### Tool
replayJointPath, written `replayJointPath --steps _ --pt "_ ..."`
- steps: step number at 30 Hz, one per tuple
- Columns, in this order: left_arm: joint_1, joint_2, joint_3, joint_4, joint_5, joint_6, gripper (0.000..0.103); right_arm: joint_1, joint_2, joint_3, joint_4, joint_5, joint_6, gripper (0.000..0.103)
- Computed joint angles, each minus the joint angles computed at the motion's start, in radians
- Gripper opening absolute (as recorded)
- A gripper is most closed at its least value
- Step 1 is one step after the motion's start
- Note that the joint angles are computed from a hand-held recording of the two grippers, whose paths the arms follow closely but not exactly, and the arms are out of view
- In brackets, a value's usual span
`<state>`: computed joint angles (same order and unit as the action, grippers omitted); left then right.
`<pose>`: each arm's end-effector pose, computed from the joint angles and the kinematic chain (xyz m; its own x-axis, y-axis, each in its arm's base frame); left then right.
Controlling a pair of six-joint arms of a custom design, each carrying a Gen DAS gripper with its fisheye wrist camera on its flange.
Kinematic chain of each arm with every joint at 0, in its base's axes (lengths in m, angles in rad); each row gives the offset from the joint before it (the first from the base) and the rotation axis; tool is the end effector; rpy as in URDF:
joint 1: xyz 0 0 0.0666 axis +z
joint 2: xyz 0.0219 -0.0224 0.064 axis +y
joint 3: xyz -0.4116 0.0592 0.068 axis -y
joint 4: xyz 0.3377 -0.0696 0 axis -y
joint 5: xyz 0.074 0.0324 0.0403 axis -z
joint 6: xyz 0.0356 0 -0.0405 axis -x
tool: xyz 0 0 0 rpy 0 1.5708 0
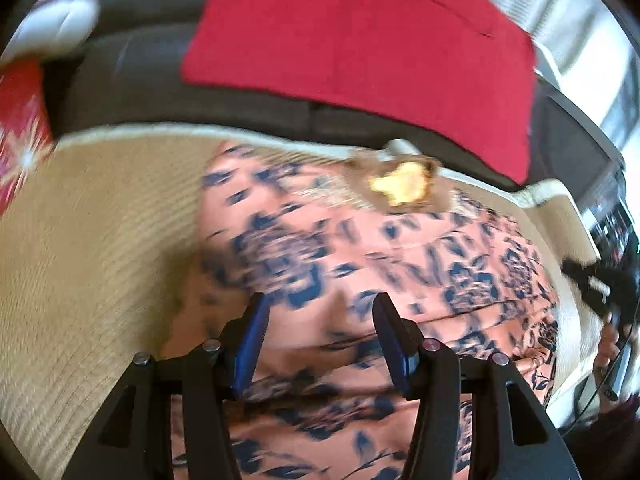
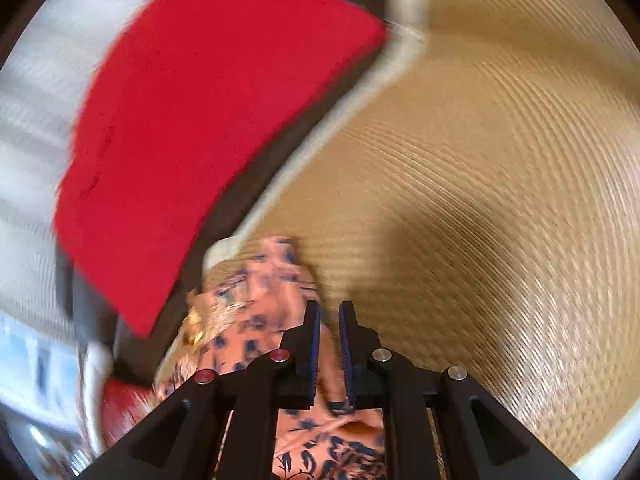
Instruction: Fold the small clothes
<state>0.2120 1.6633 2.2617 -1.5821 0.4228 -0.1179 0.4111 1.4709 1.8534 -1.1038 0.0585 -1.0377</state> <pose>0.4582 0.0833 0.6356 -0.8047 -0.0635 -0.5903 0.1258 0.9534 -0.2741 0.4079 0.1751 0.6005 -0.6166 0.6691 -0.4149 0.3391 0.7013 0.6271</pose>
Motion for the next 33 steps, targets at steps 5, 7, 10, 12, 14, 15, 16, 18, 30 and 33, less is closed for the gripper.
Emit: replayJointPath --steps 5,7,10,12,14,15,16,18,30,33 --pt "-0.092 0.024 0.001 -0.011 -0.063 0.006 0.063 0.057 0.063 0.066 0.019 -0.049 0.107 0.013" --pt "-0.123 0.057 0.013 -0.059 -0.153 0.01 0.065 0.058 0.124 0.133 -0.065 -0.075 0.125 0.013" --pt "-0.124 0.076 0.028 -0.063 -0.169 0.032 0.065 0.061 0.197 0.2 -0.182 -0.081 0.136 0.011" --pt "-0.12 0.084 0.047 -0.057 -0.159 0.06 0.065 0.057 0.206 0.225 -0.17 -0.084 0.17 0.013" --pt "-0.116 0.082 0.05 -0.023 -0.153 0.095 0.065 0.068 0.203 0.234 -0.131 -0.058 0.185 0.013" --pt "-0.114 0.082 0.054 -0.003 -0.157 0.115 0.065 0.073 0.206 0.24 -0.114 -0.063 0.2 0.013" --pt "-0.112 0.084 0.064 0.003 -0.163 0.127 0.066 0.083 0.215 0.257 -0.106 -0.072 0.212 0.013" --pt "-0.116 0.09 0.07 0.006 -0.196 0.136 0.066 0.113 0.258 0.327 -0.125 -0.106 0.246 0.013" --pt "-0.158 0.042 -0.035 0.115 -0.409 0.067 0.069 0.216 0.463 0.643 -0.291 -0.112 0.36 0.013" --pt "-0.152 0.013 -0.059 0.165 -0.425 0.064 0.069 0.22 0.504 0.693 -0.362 -0.11 0.383 0.014"
